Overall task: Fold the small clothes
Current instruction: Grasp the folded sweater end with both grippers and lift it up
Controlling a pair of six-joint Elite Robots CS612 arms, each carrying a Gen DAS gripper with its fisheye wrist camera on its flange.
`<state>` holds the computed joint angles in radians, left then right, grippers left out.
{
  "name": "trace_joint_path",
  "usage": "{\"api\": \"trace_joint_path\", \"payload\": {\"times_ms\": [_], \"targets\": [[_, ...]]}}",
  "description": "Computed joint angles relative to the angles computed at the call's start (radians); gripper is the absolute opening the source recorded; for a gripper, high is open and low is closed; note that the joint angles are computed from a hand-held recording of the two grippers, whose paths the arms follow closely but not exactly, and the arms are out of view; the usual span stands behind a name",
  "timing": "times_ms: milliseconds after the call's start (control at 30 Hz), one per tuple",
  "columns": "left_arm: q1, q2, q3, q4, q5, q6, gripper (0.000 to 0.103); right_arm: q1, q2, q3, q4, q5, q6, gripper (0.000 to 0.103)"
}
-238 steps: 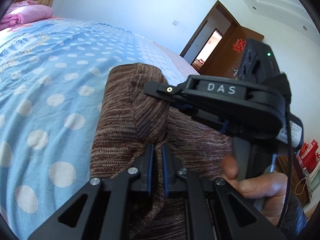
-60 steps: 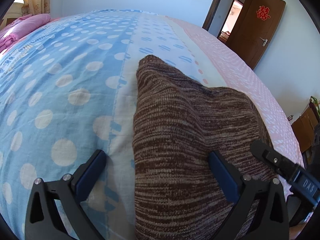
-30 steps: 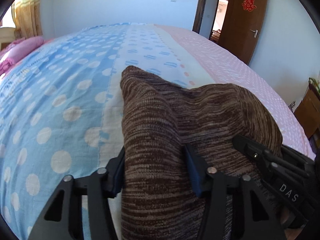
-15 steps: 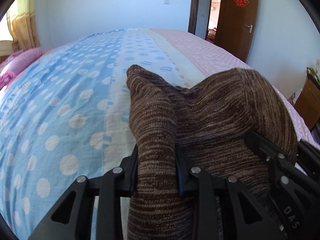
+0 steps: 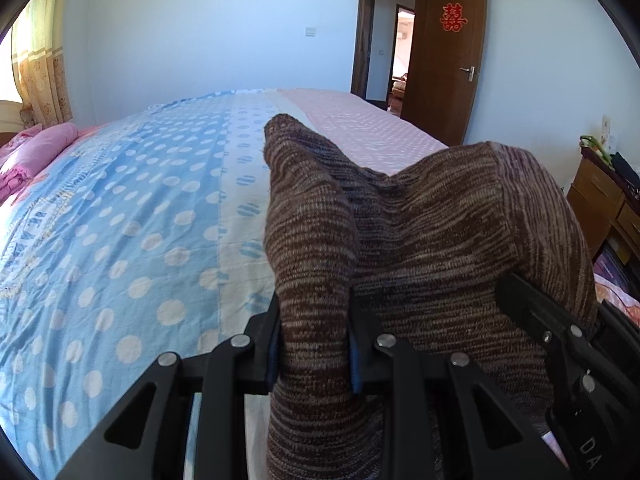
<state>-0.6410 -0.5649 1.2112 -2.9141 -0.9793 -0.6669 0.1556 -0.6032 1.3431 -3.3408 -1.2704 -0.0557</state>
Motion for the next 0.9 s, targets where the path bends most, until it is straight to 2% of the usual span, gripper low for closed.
{"api": "trace_joint_path", "payload": {"times_ms": [300,533,900], "targets": [[-0.028,-0.055,0.101,-0.037,0.044,0.021,0.027,0.001,-0.050,0.107,-0.075,0.010,0.053,0.024],[-0.039,-0.100,0.184,-0.068,0.065,-0.005,0.027,0.014,-0.071,0.150,-0.114,0.026,0.055,0.024],[-0.053,-0.165,0.298,-0.122,0.143,-0.068,0.027,0.045,-0.095,0.190,-0.175,0.070,0.022,0.023]]}}
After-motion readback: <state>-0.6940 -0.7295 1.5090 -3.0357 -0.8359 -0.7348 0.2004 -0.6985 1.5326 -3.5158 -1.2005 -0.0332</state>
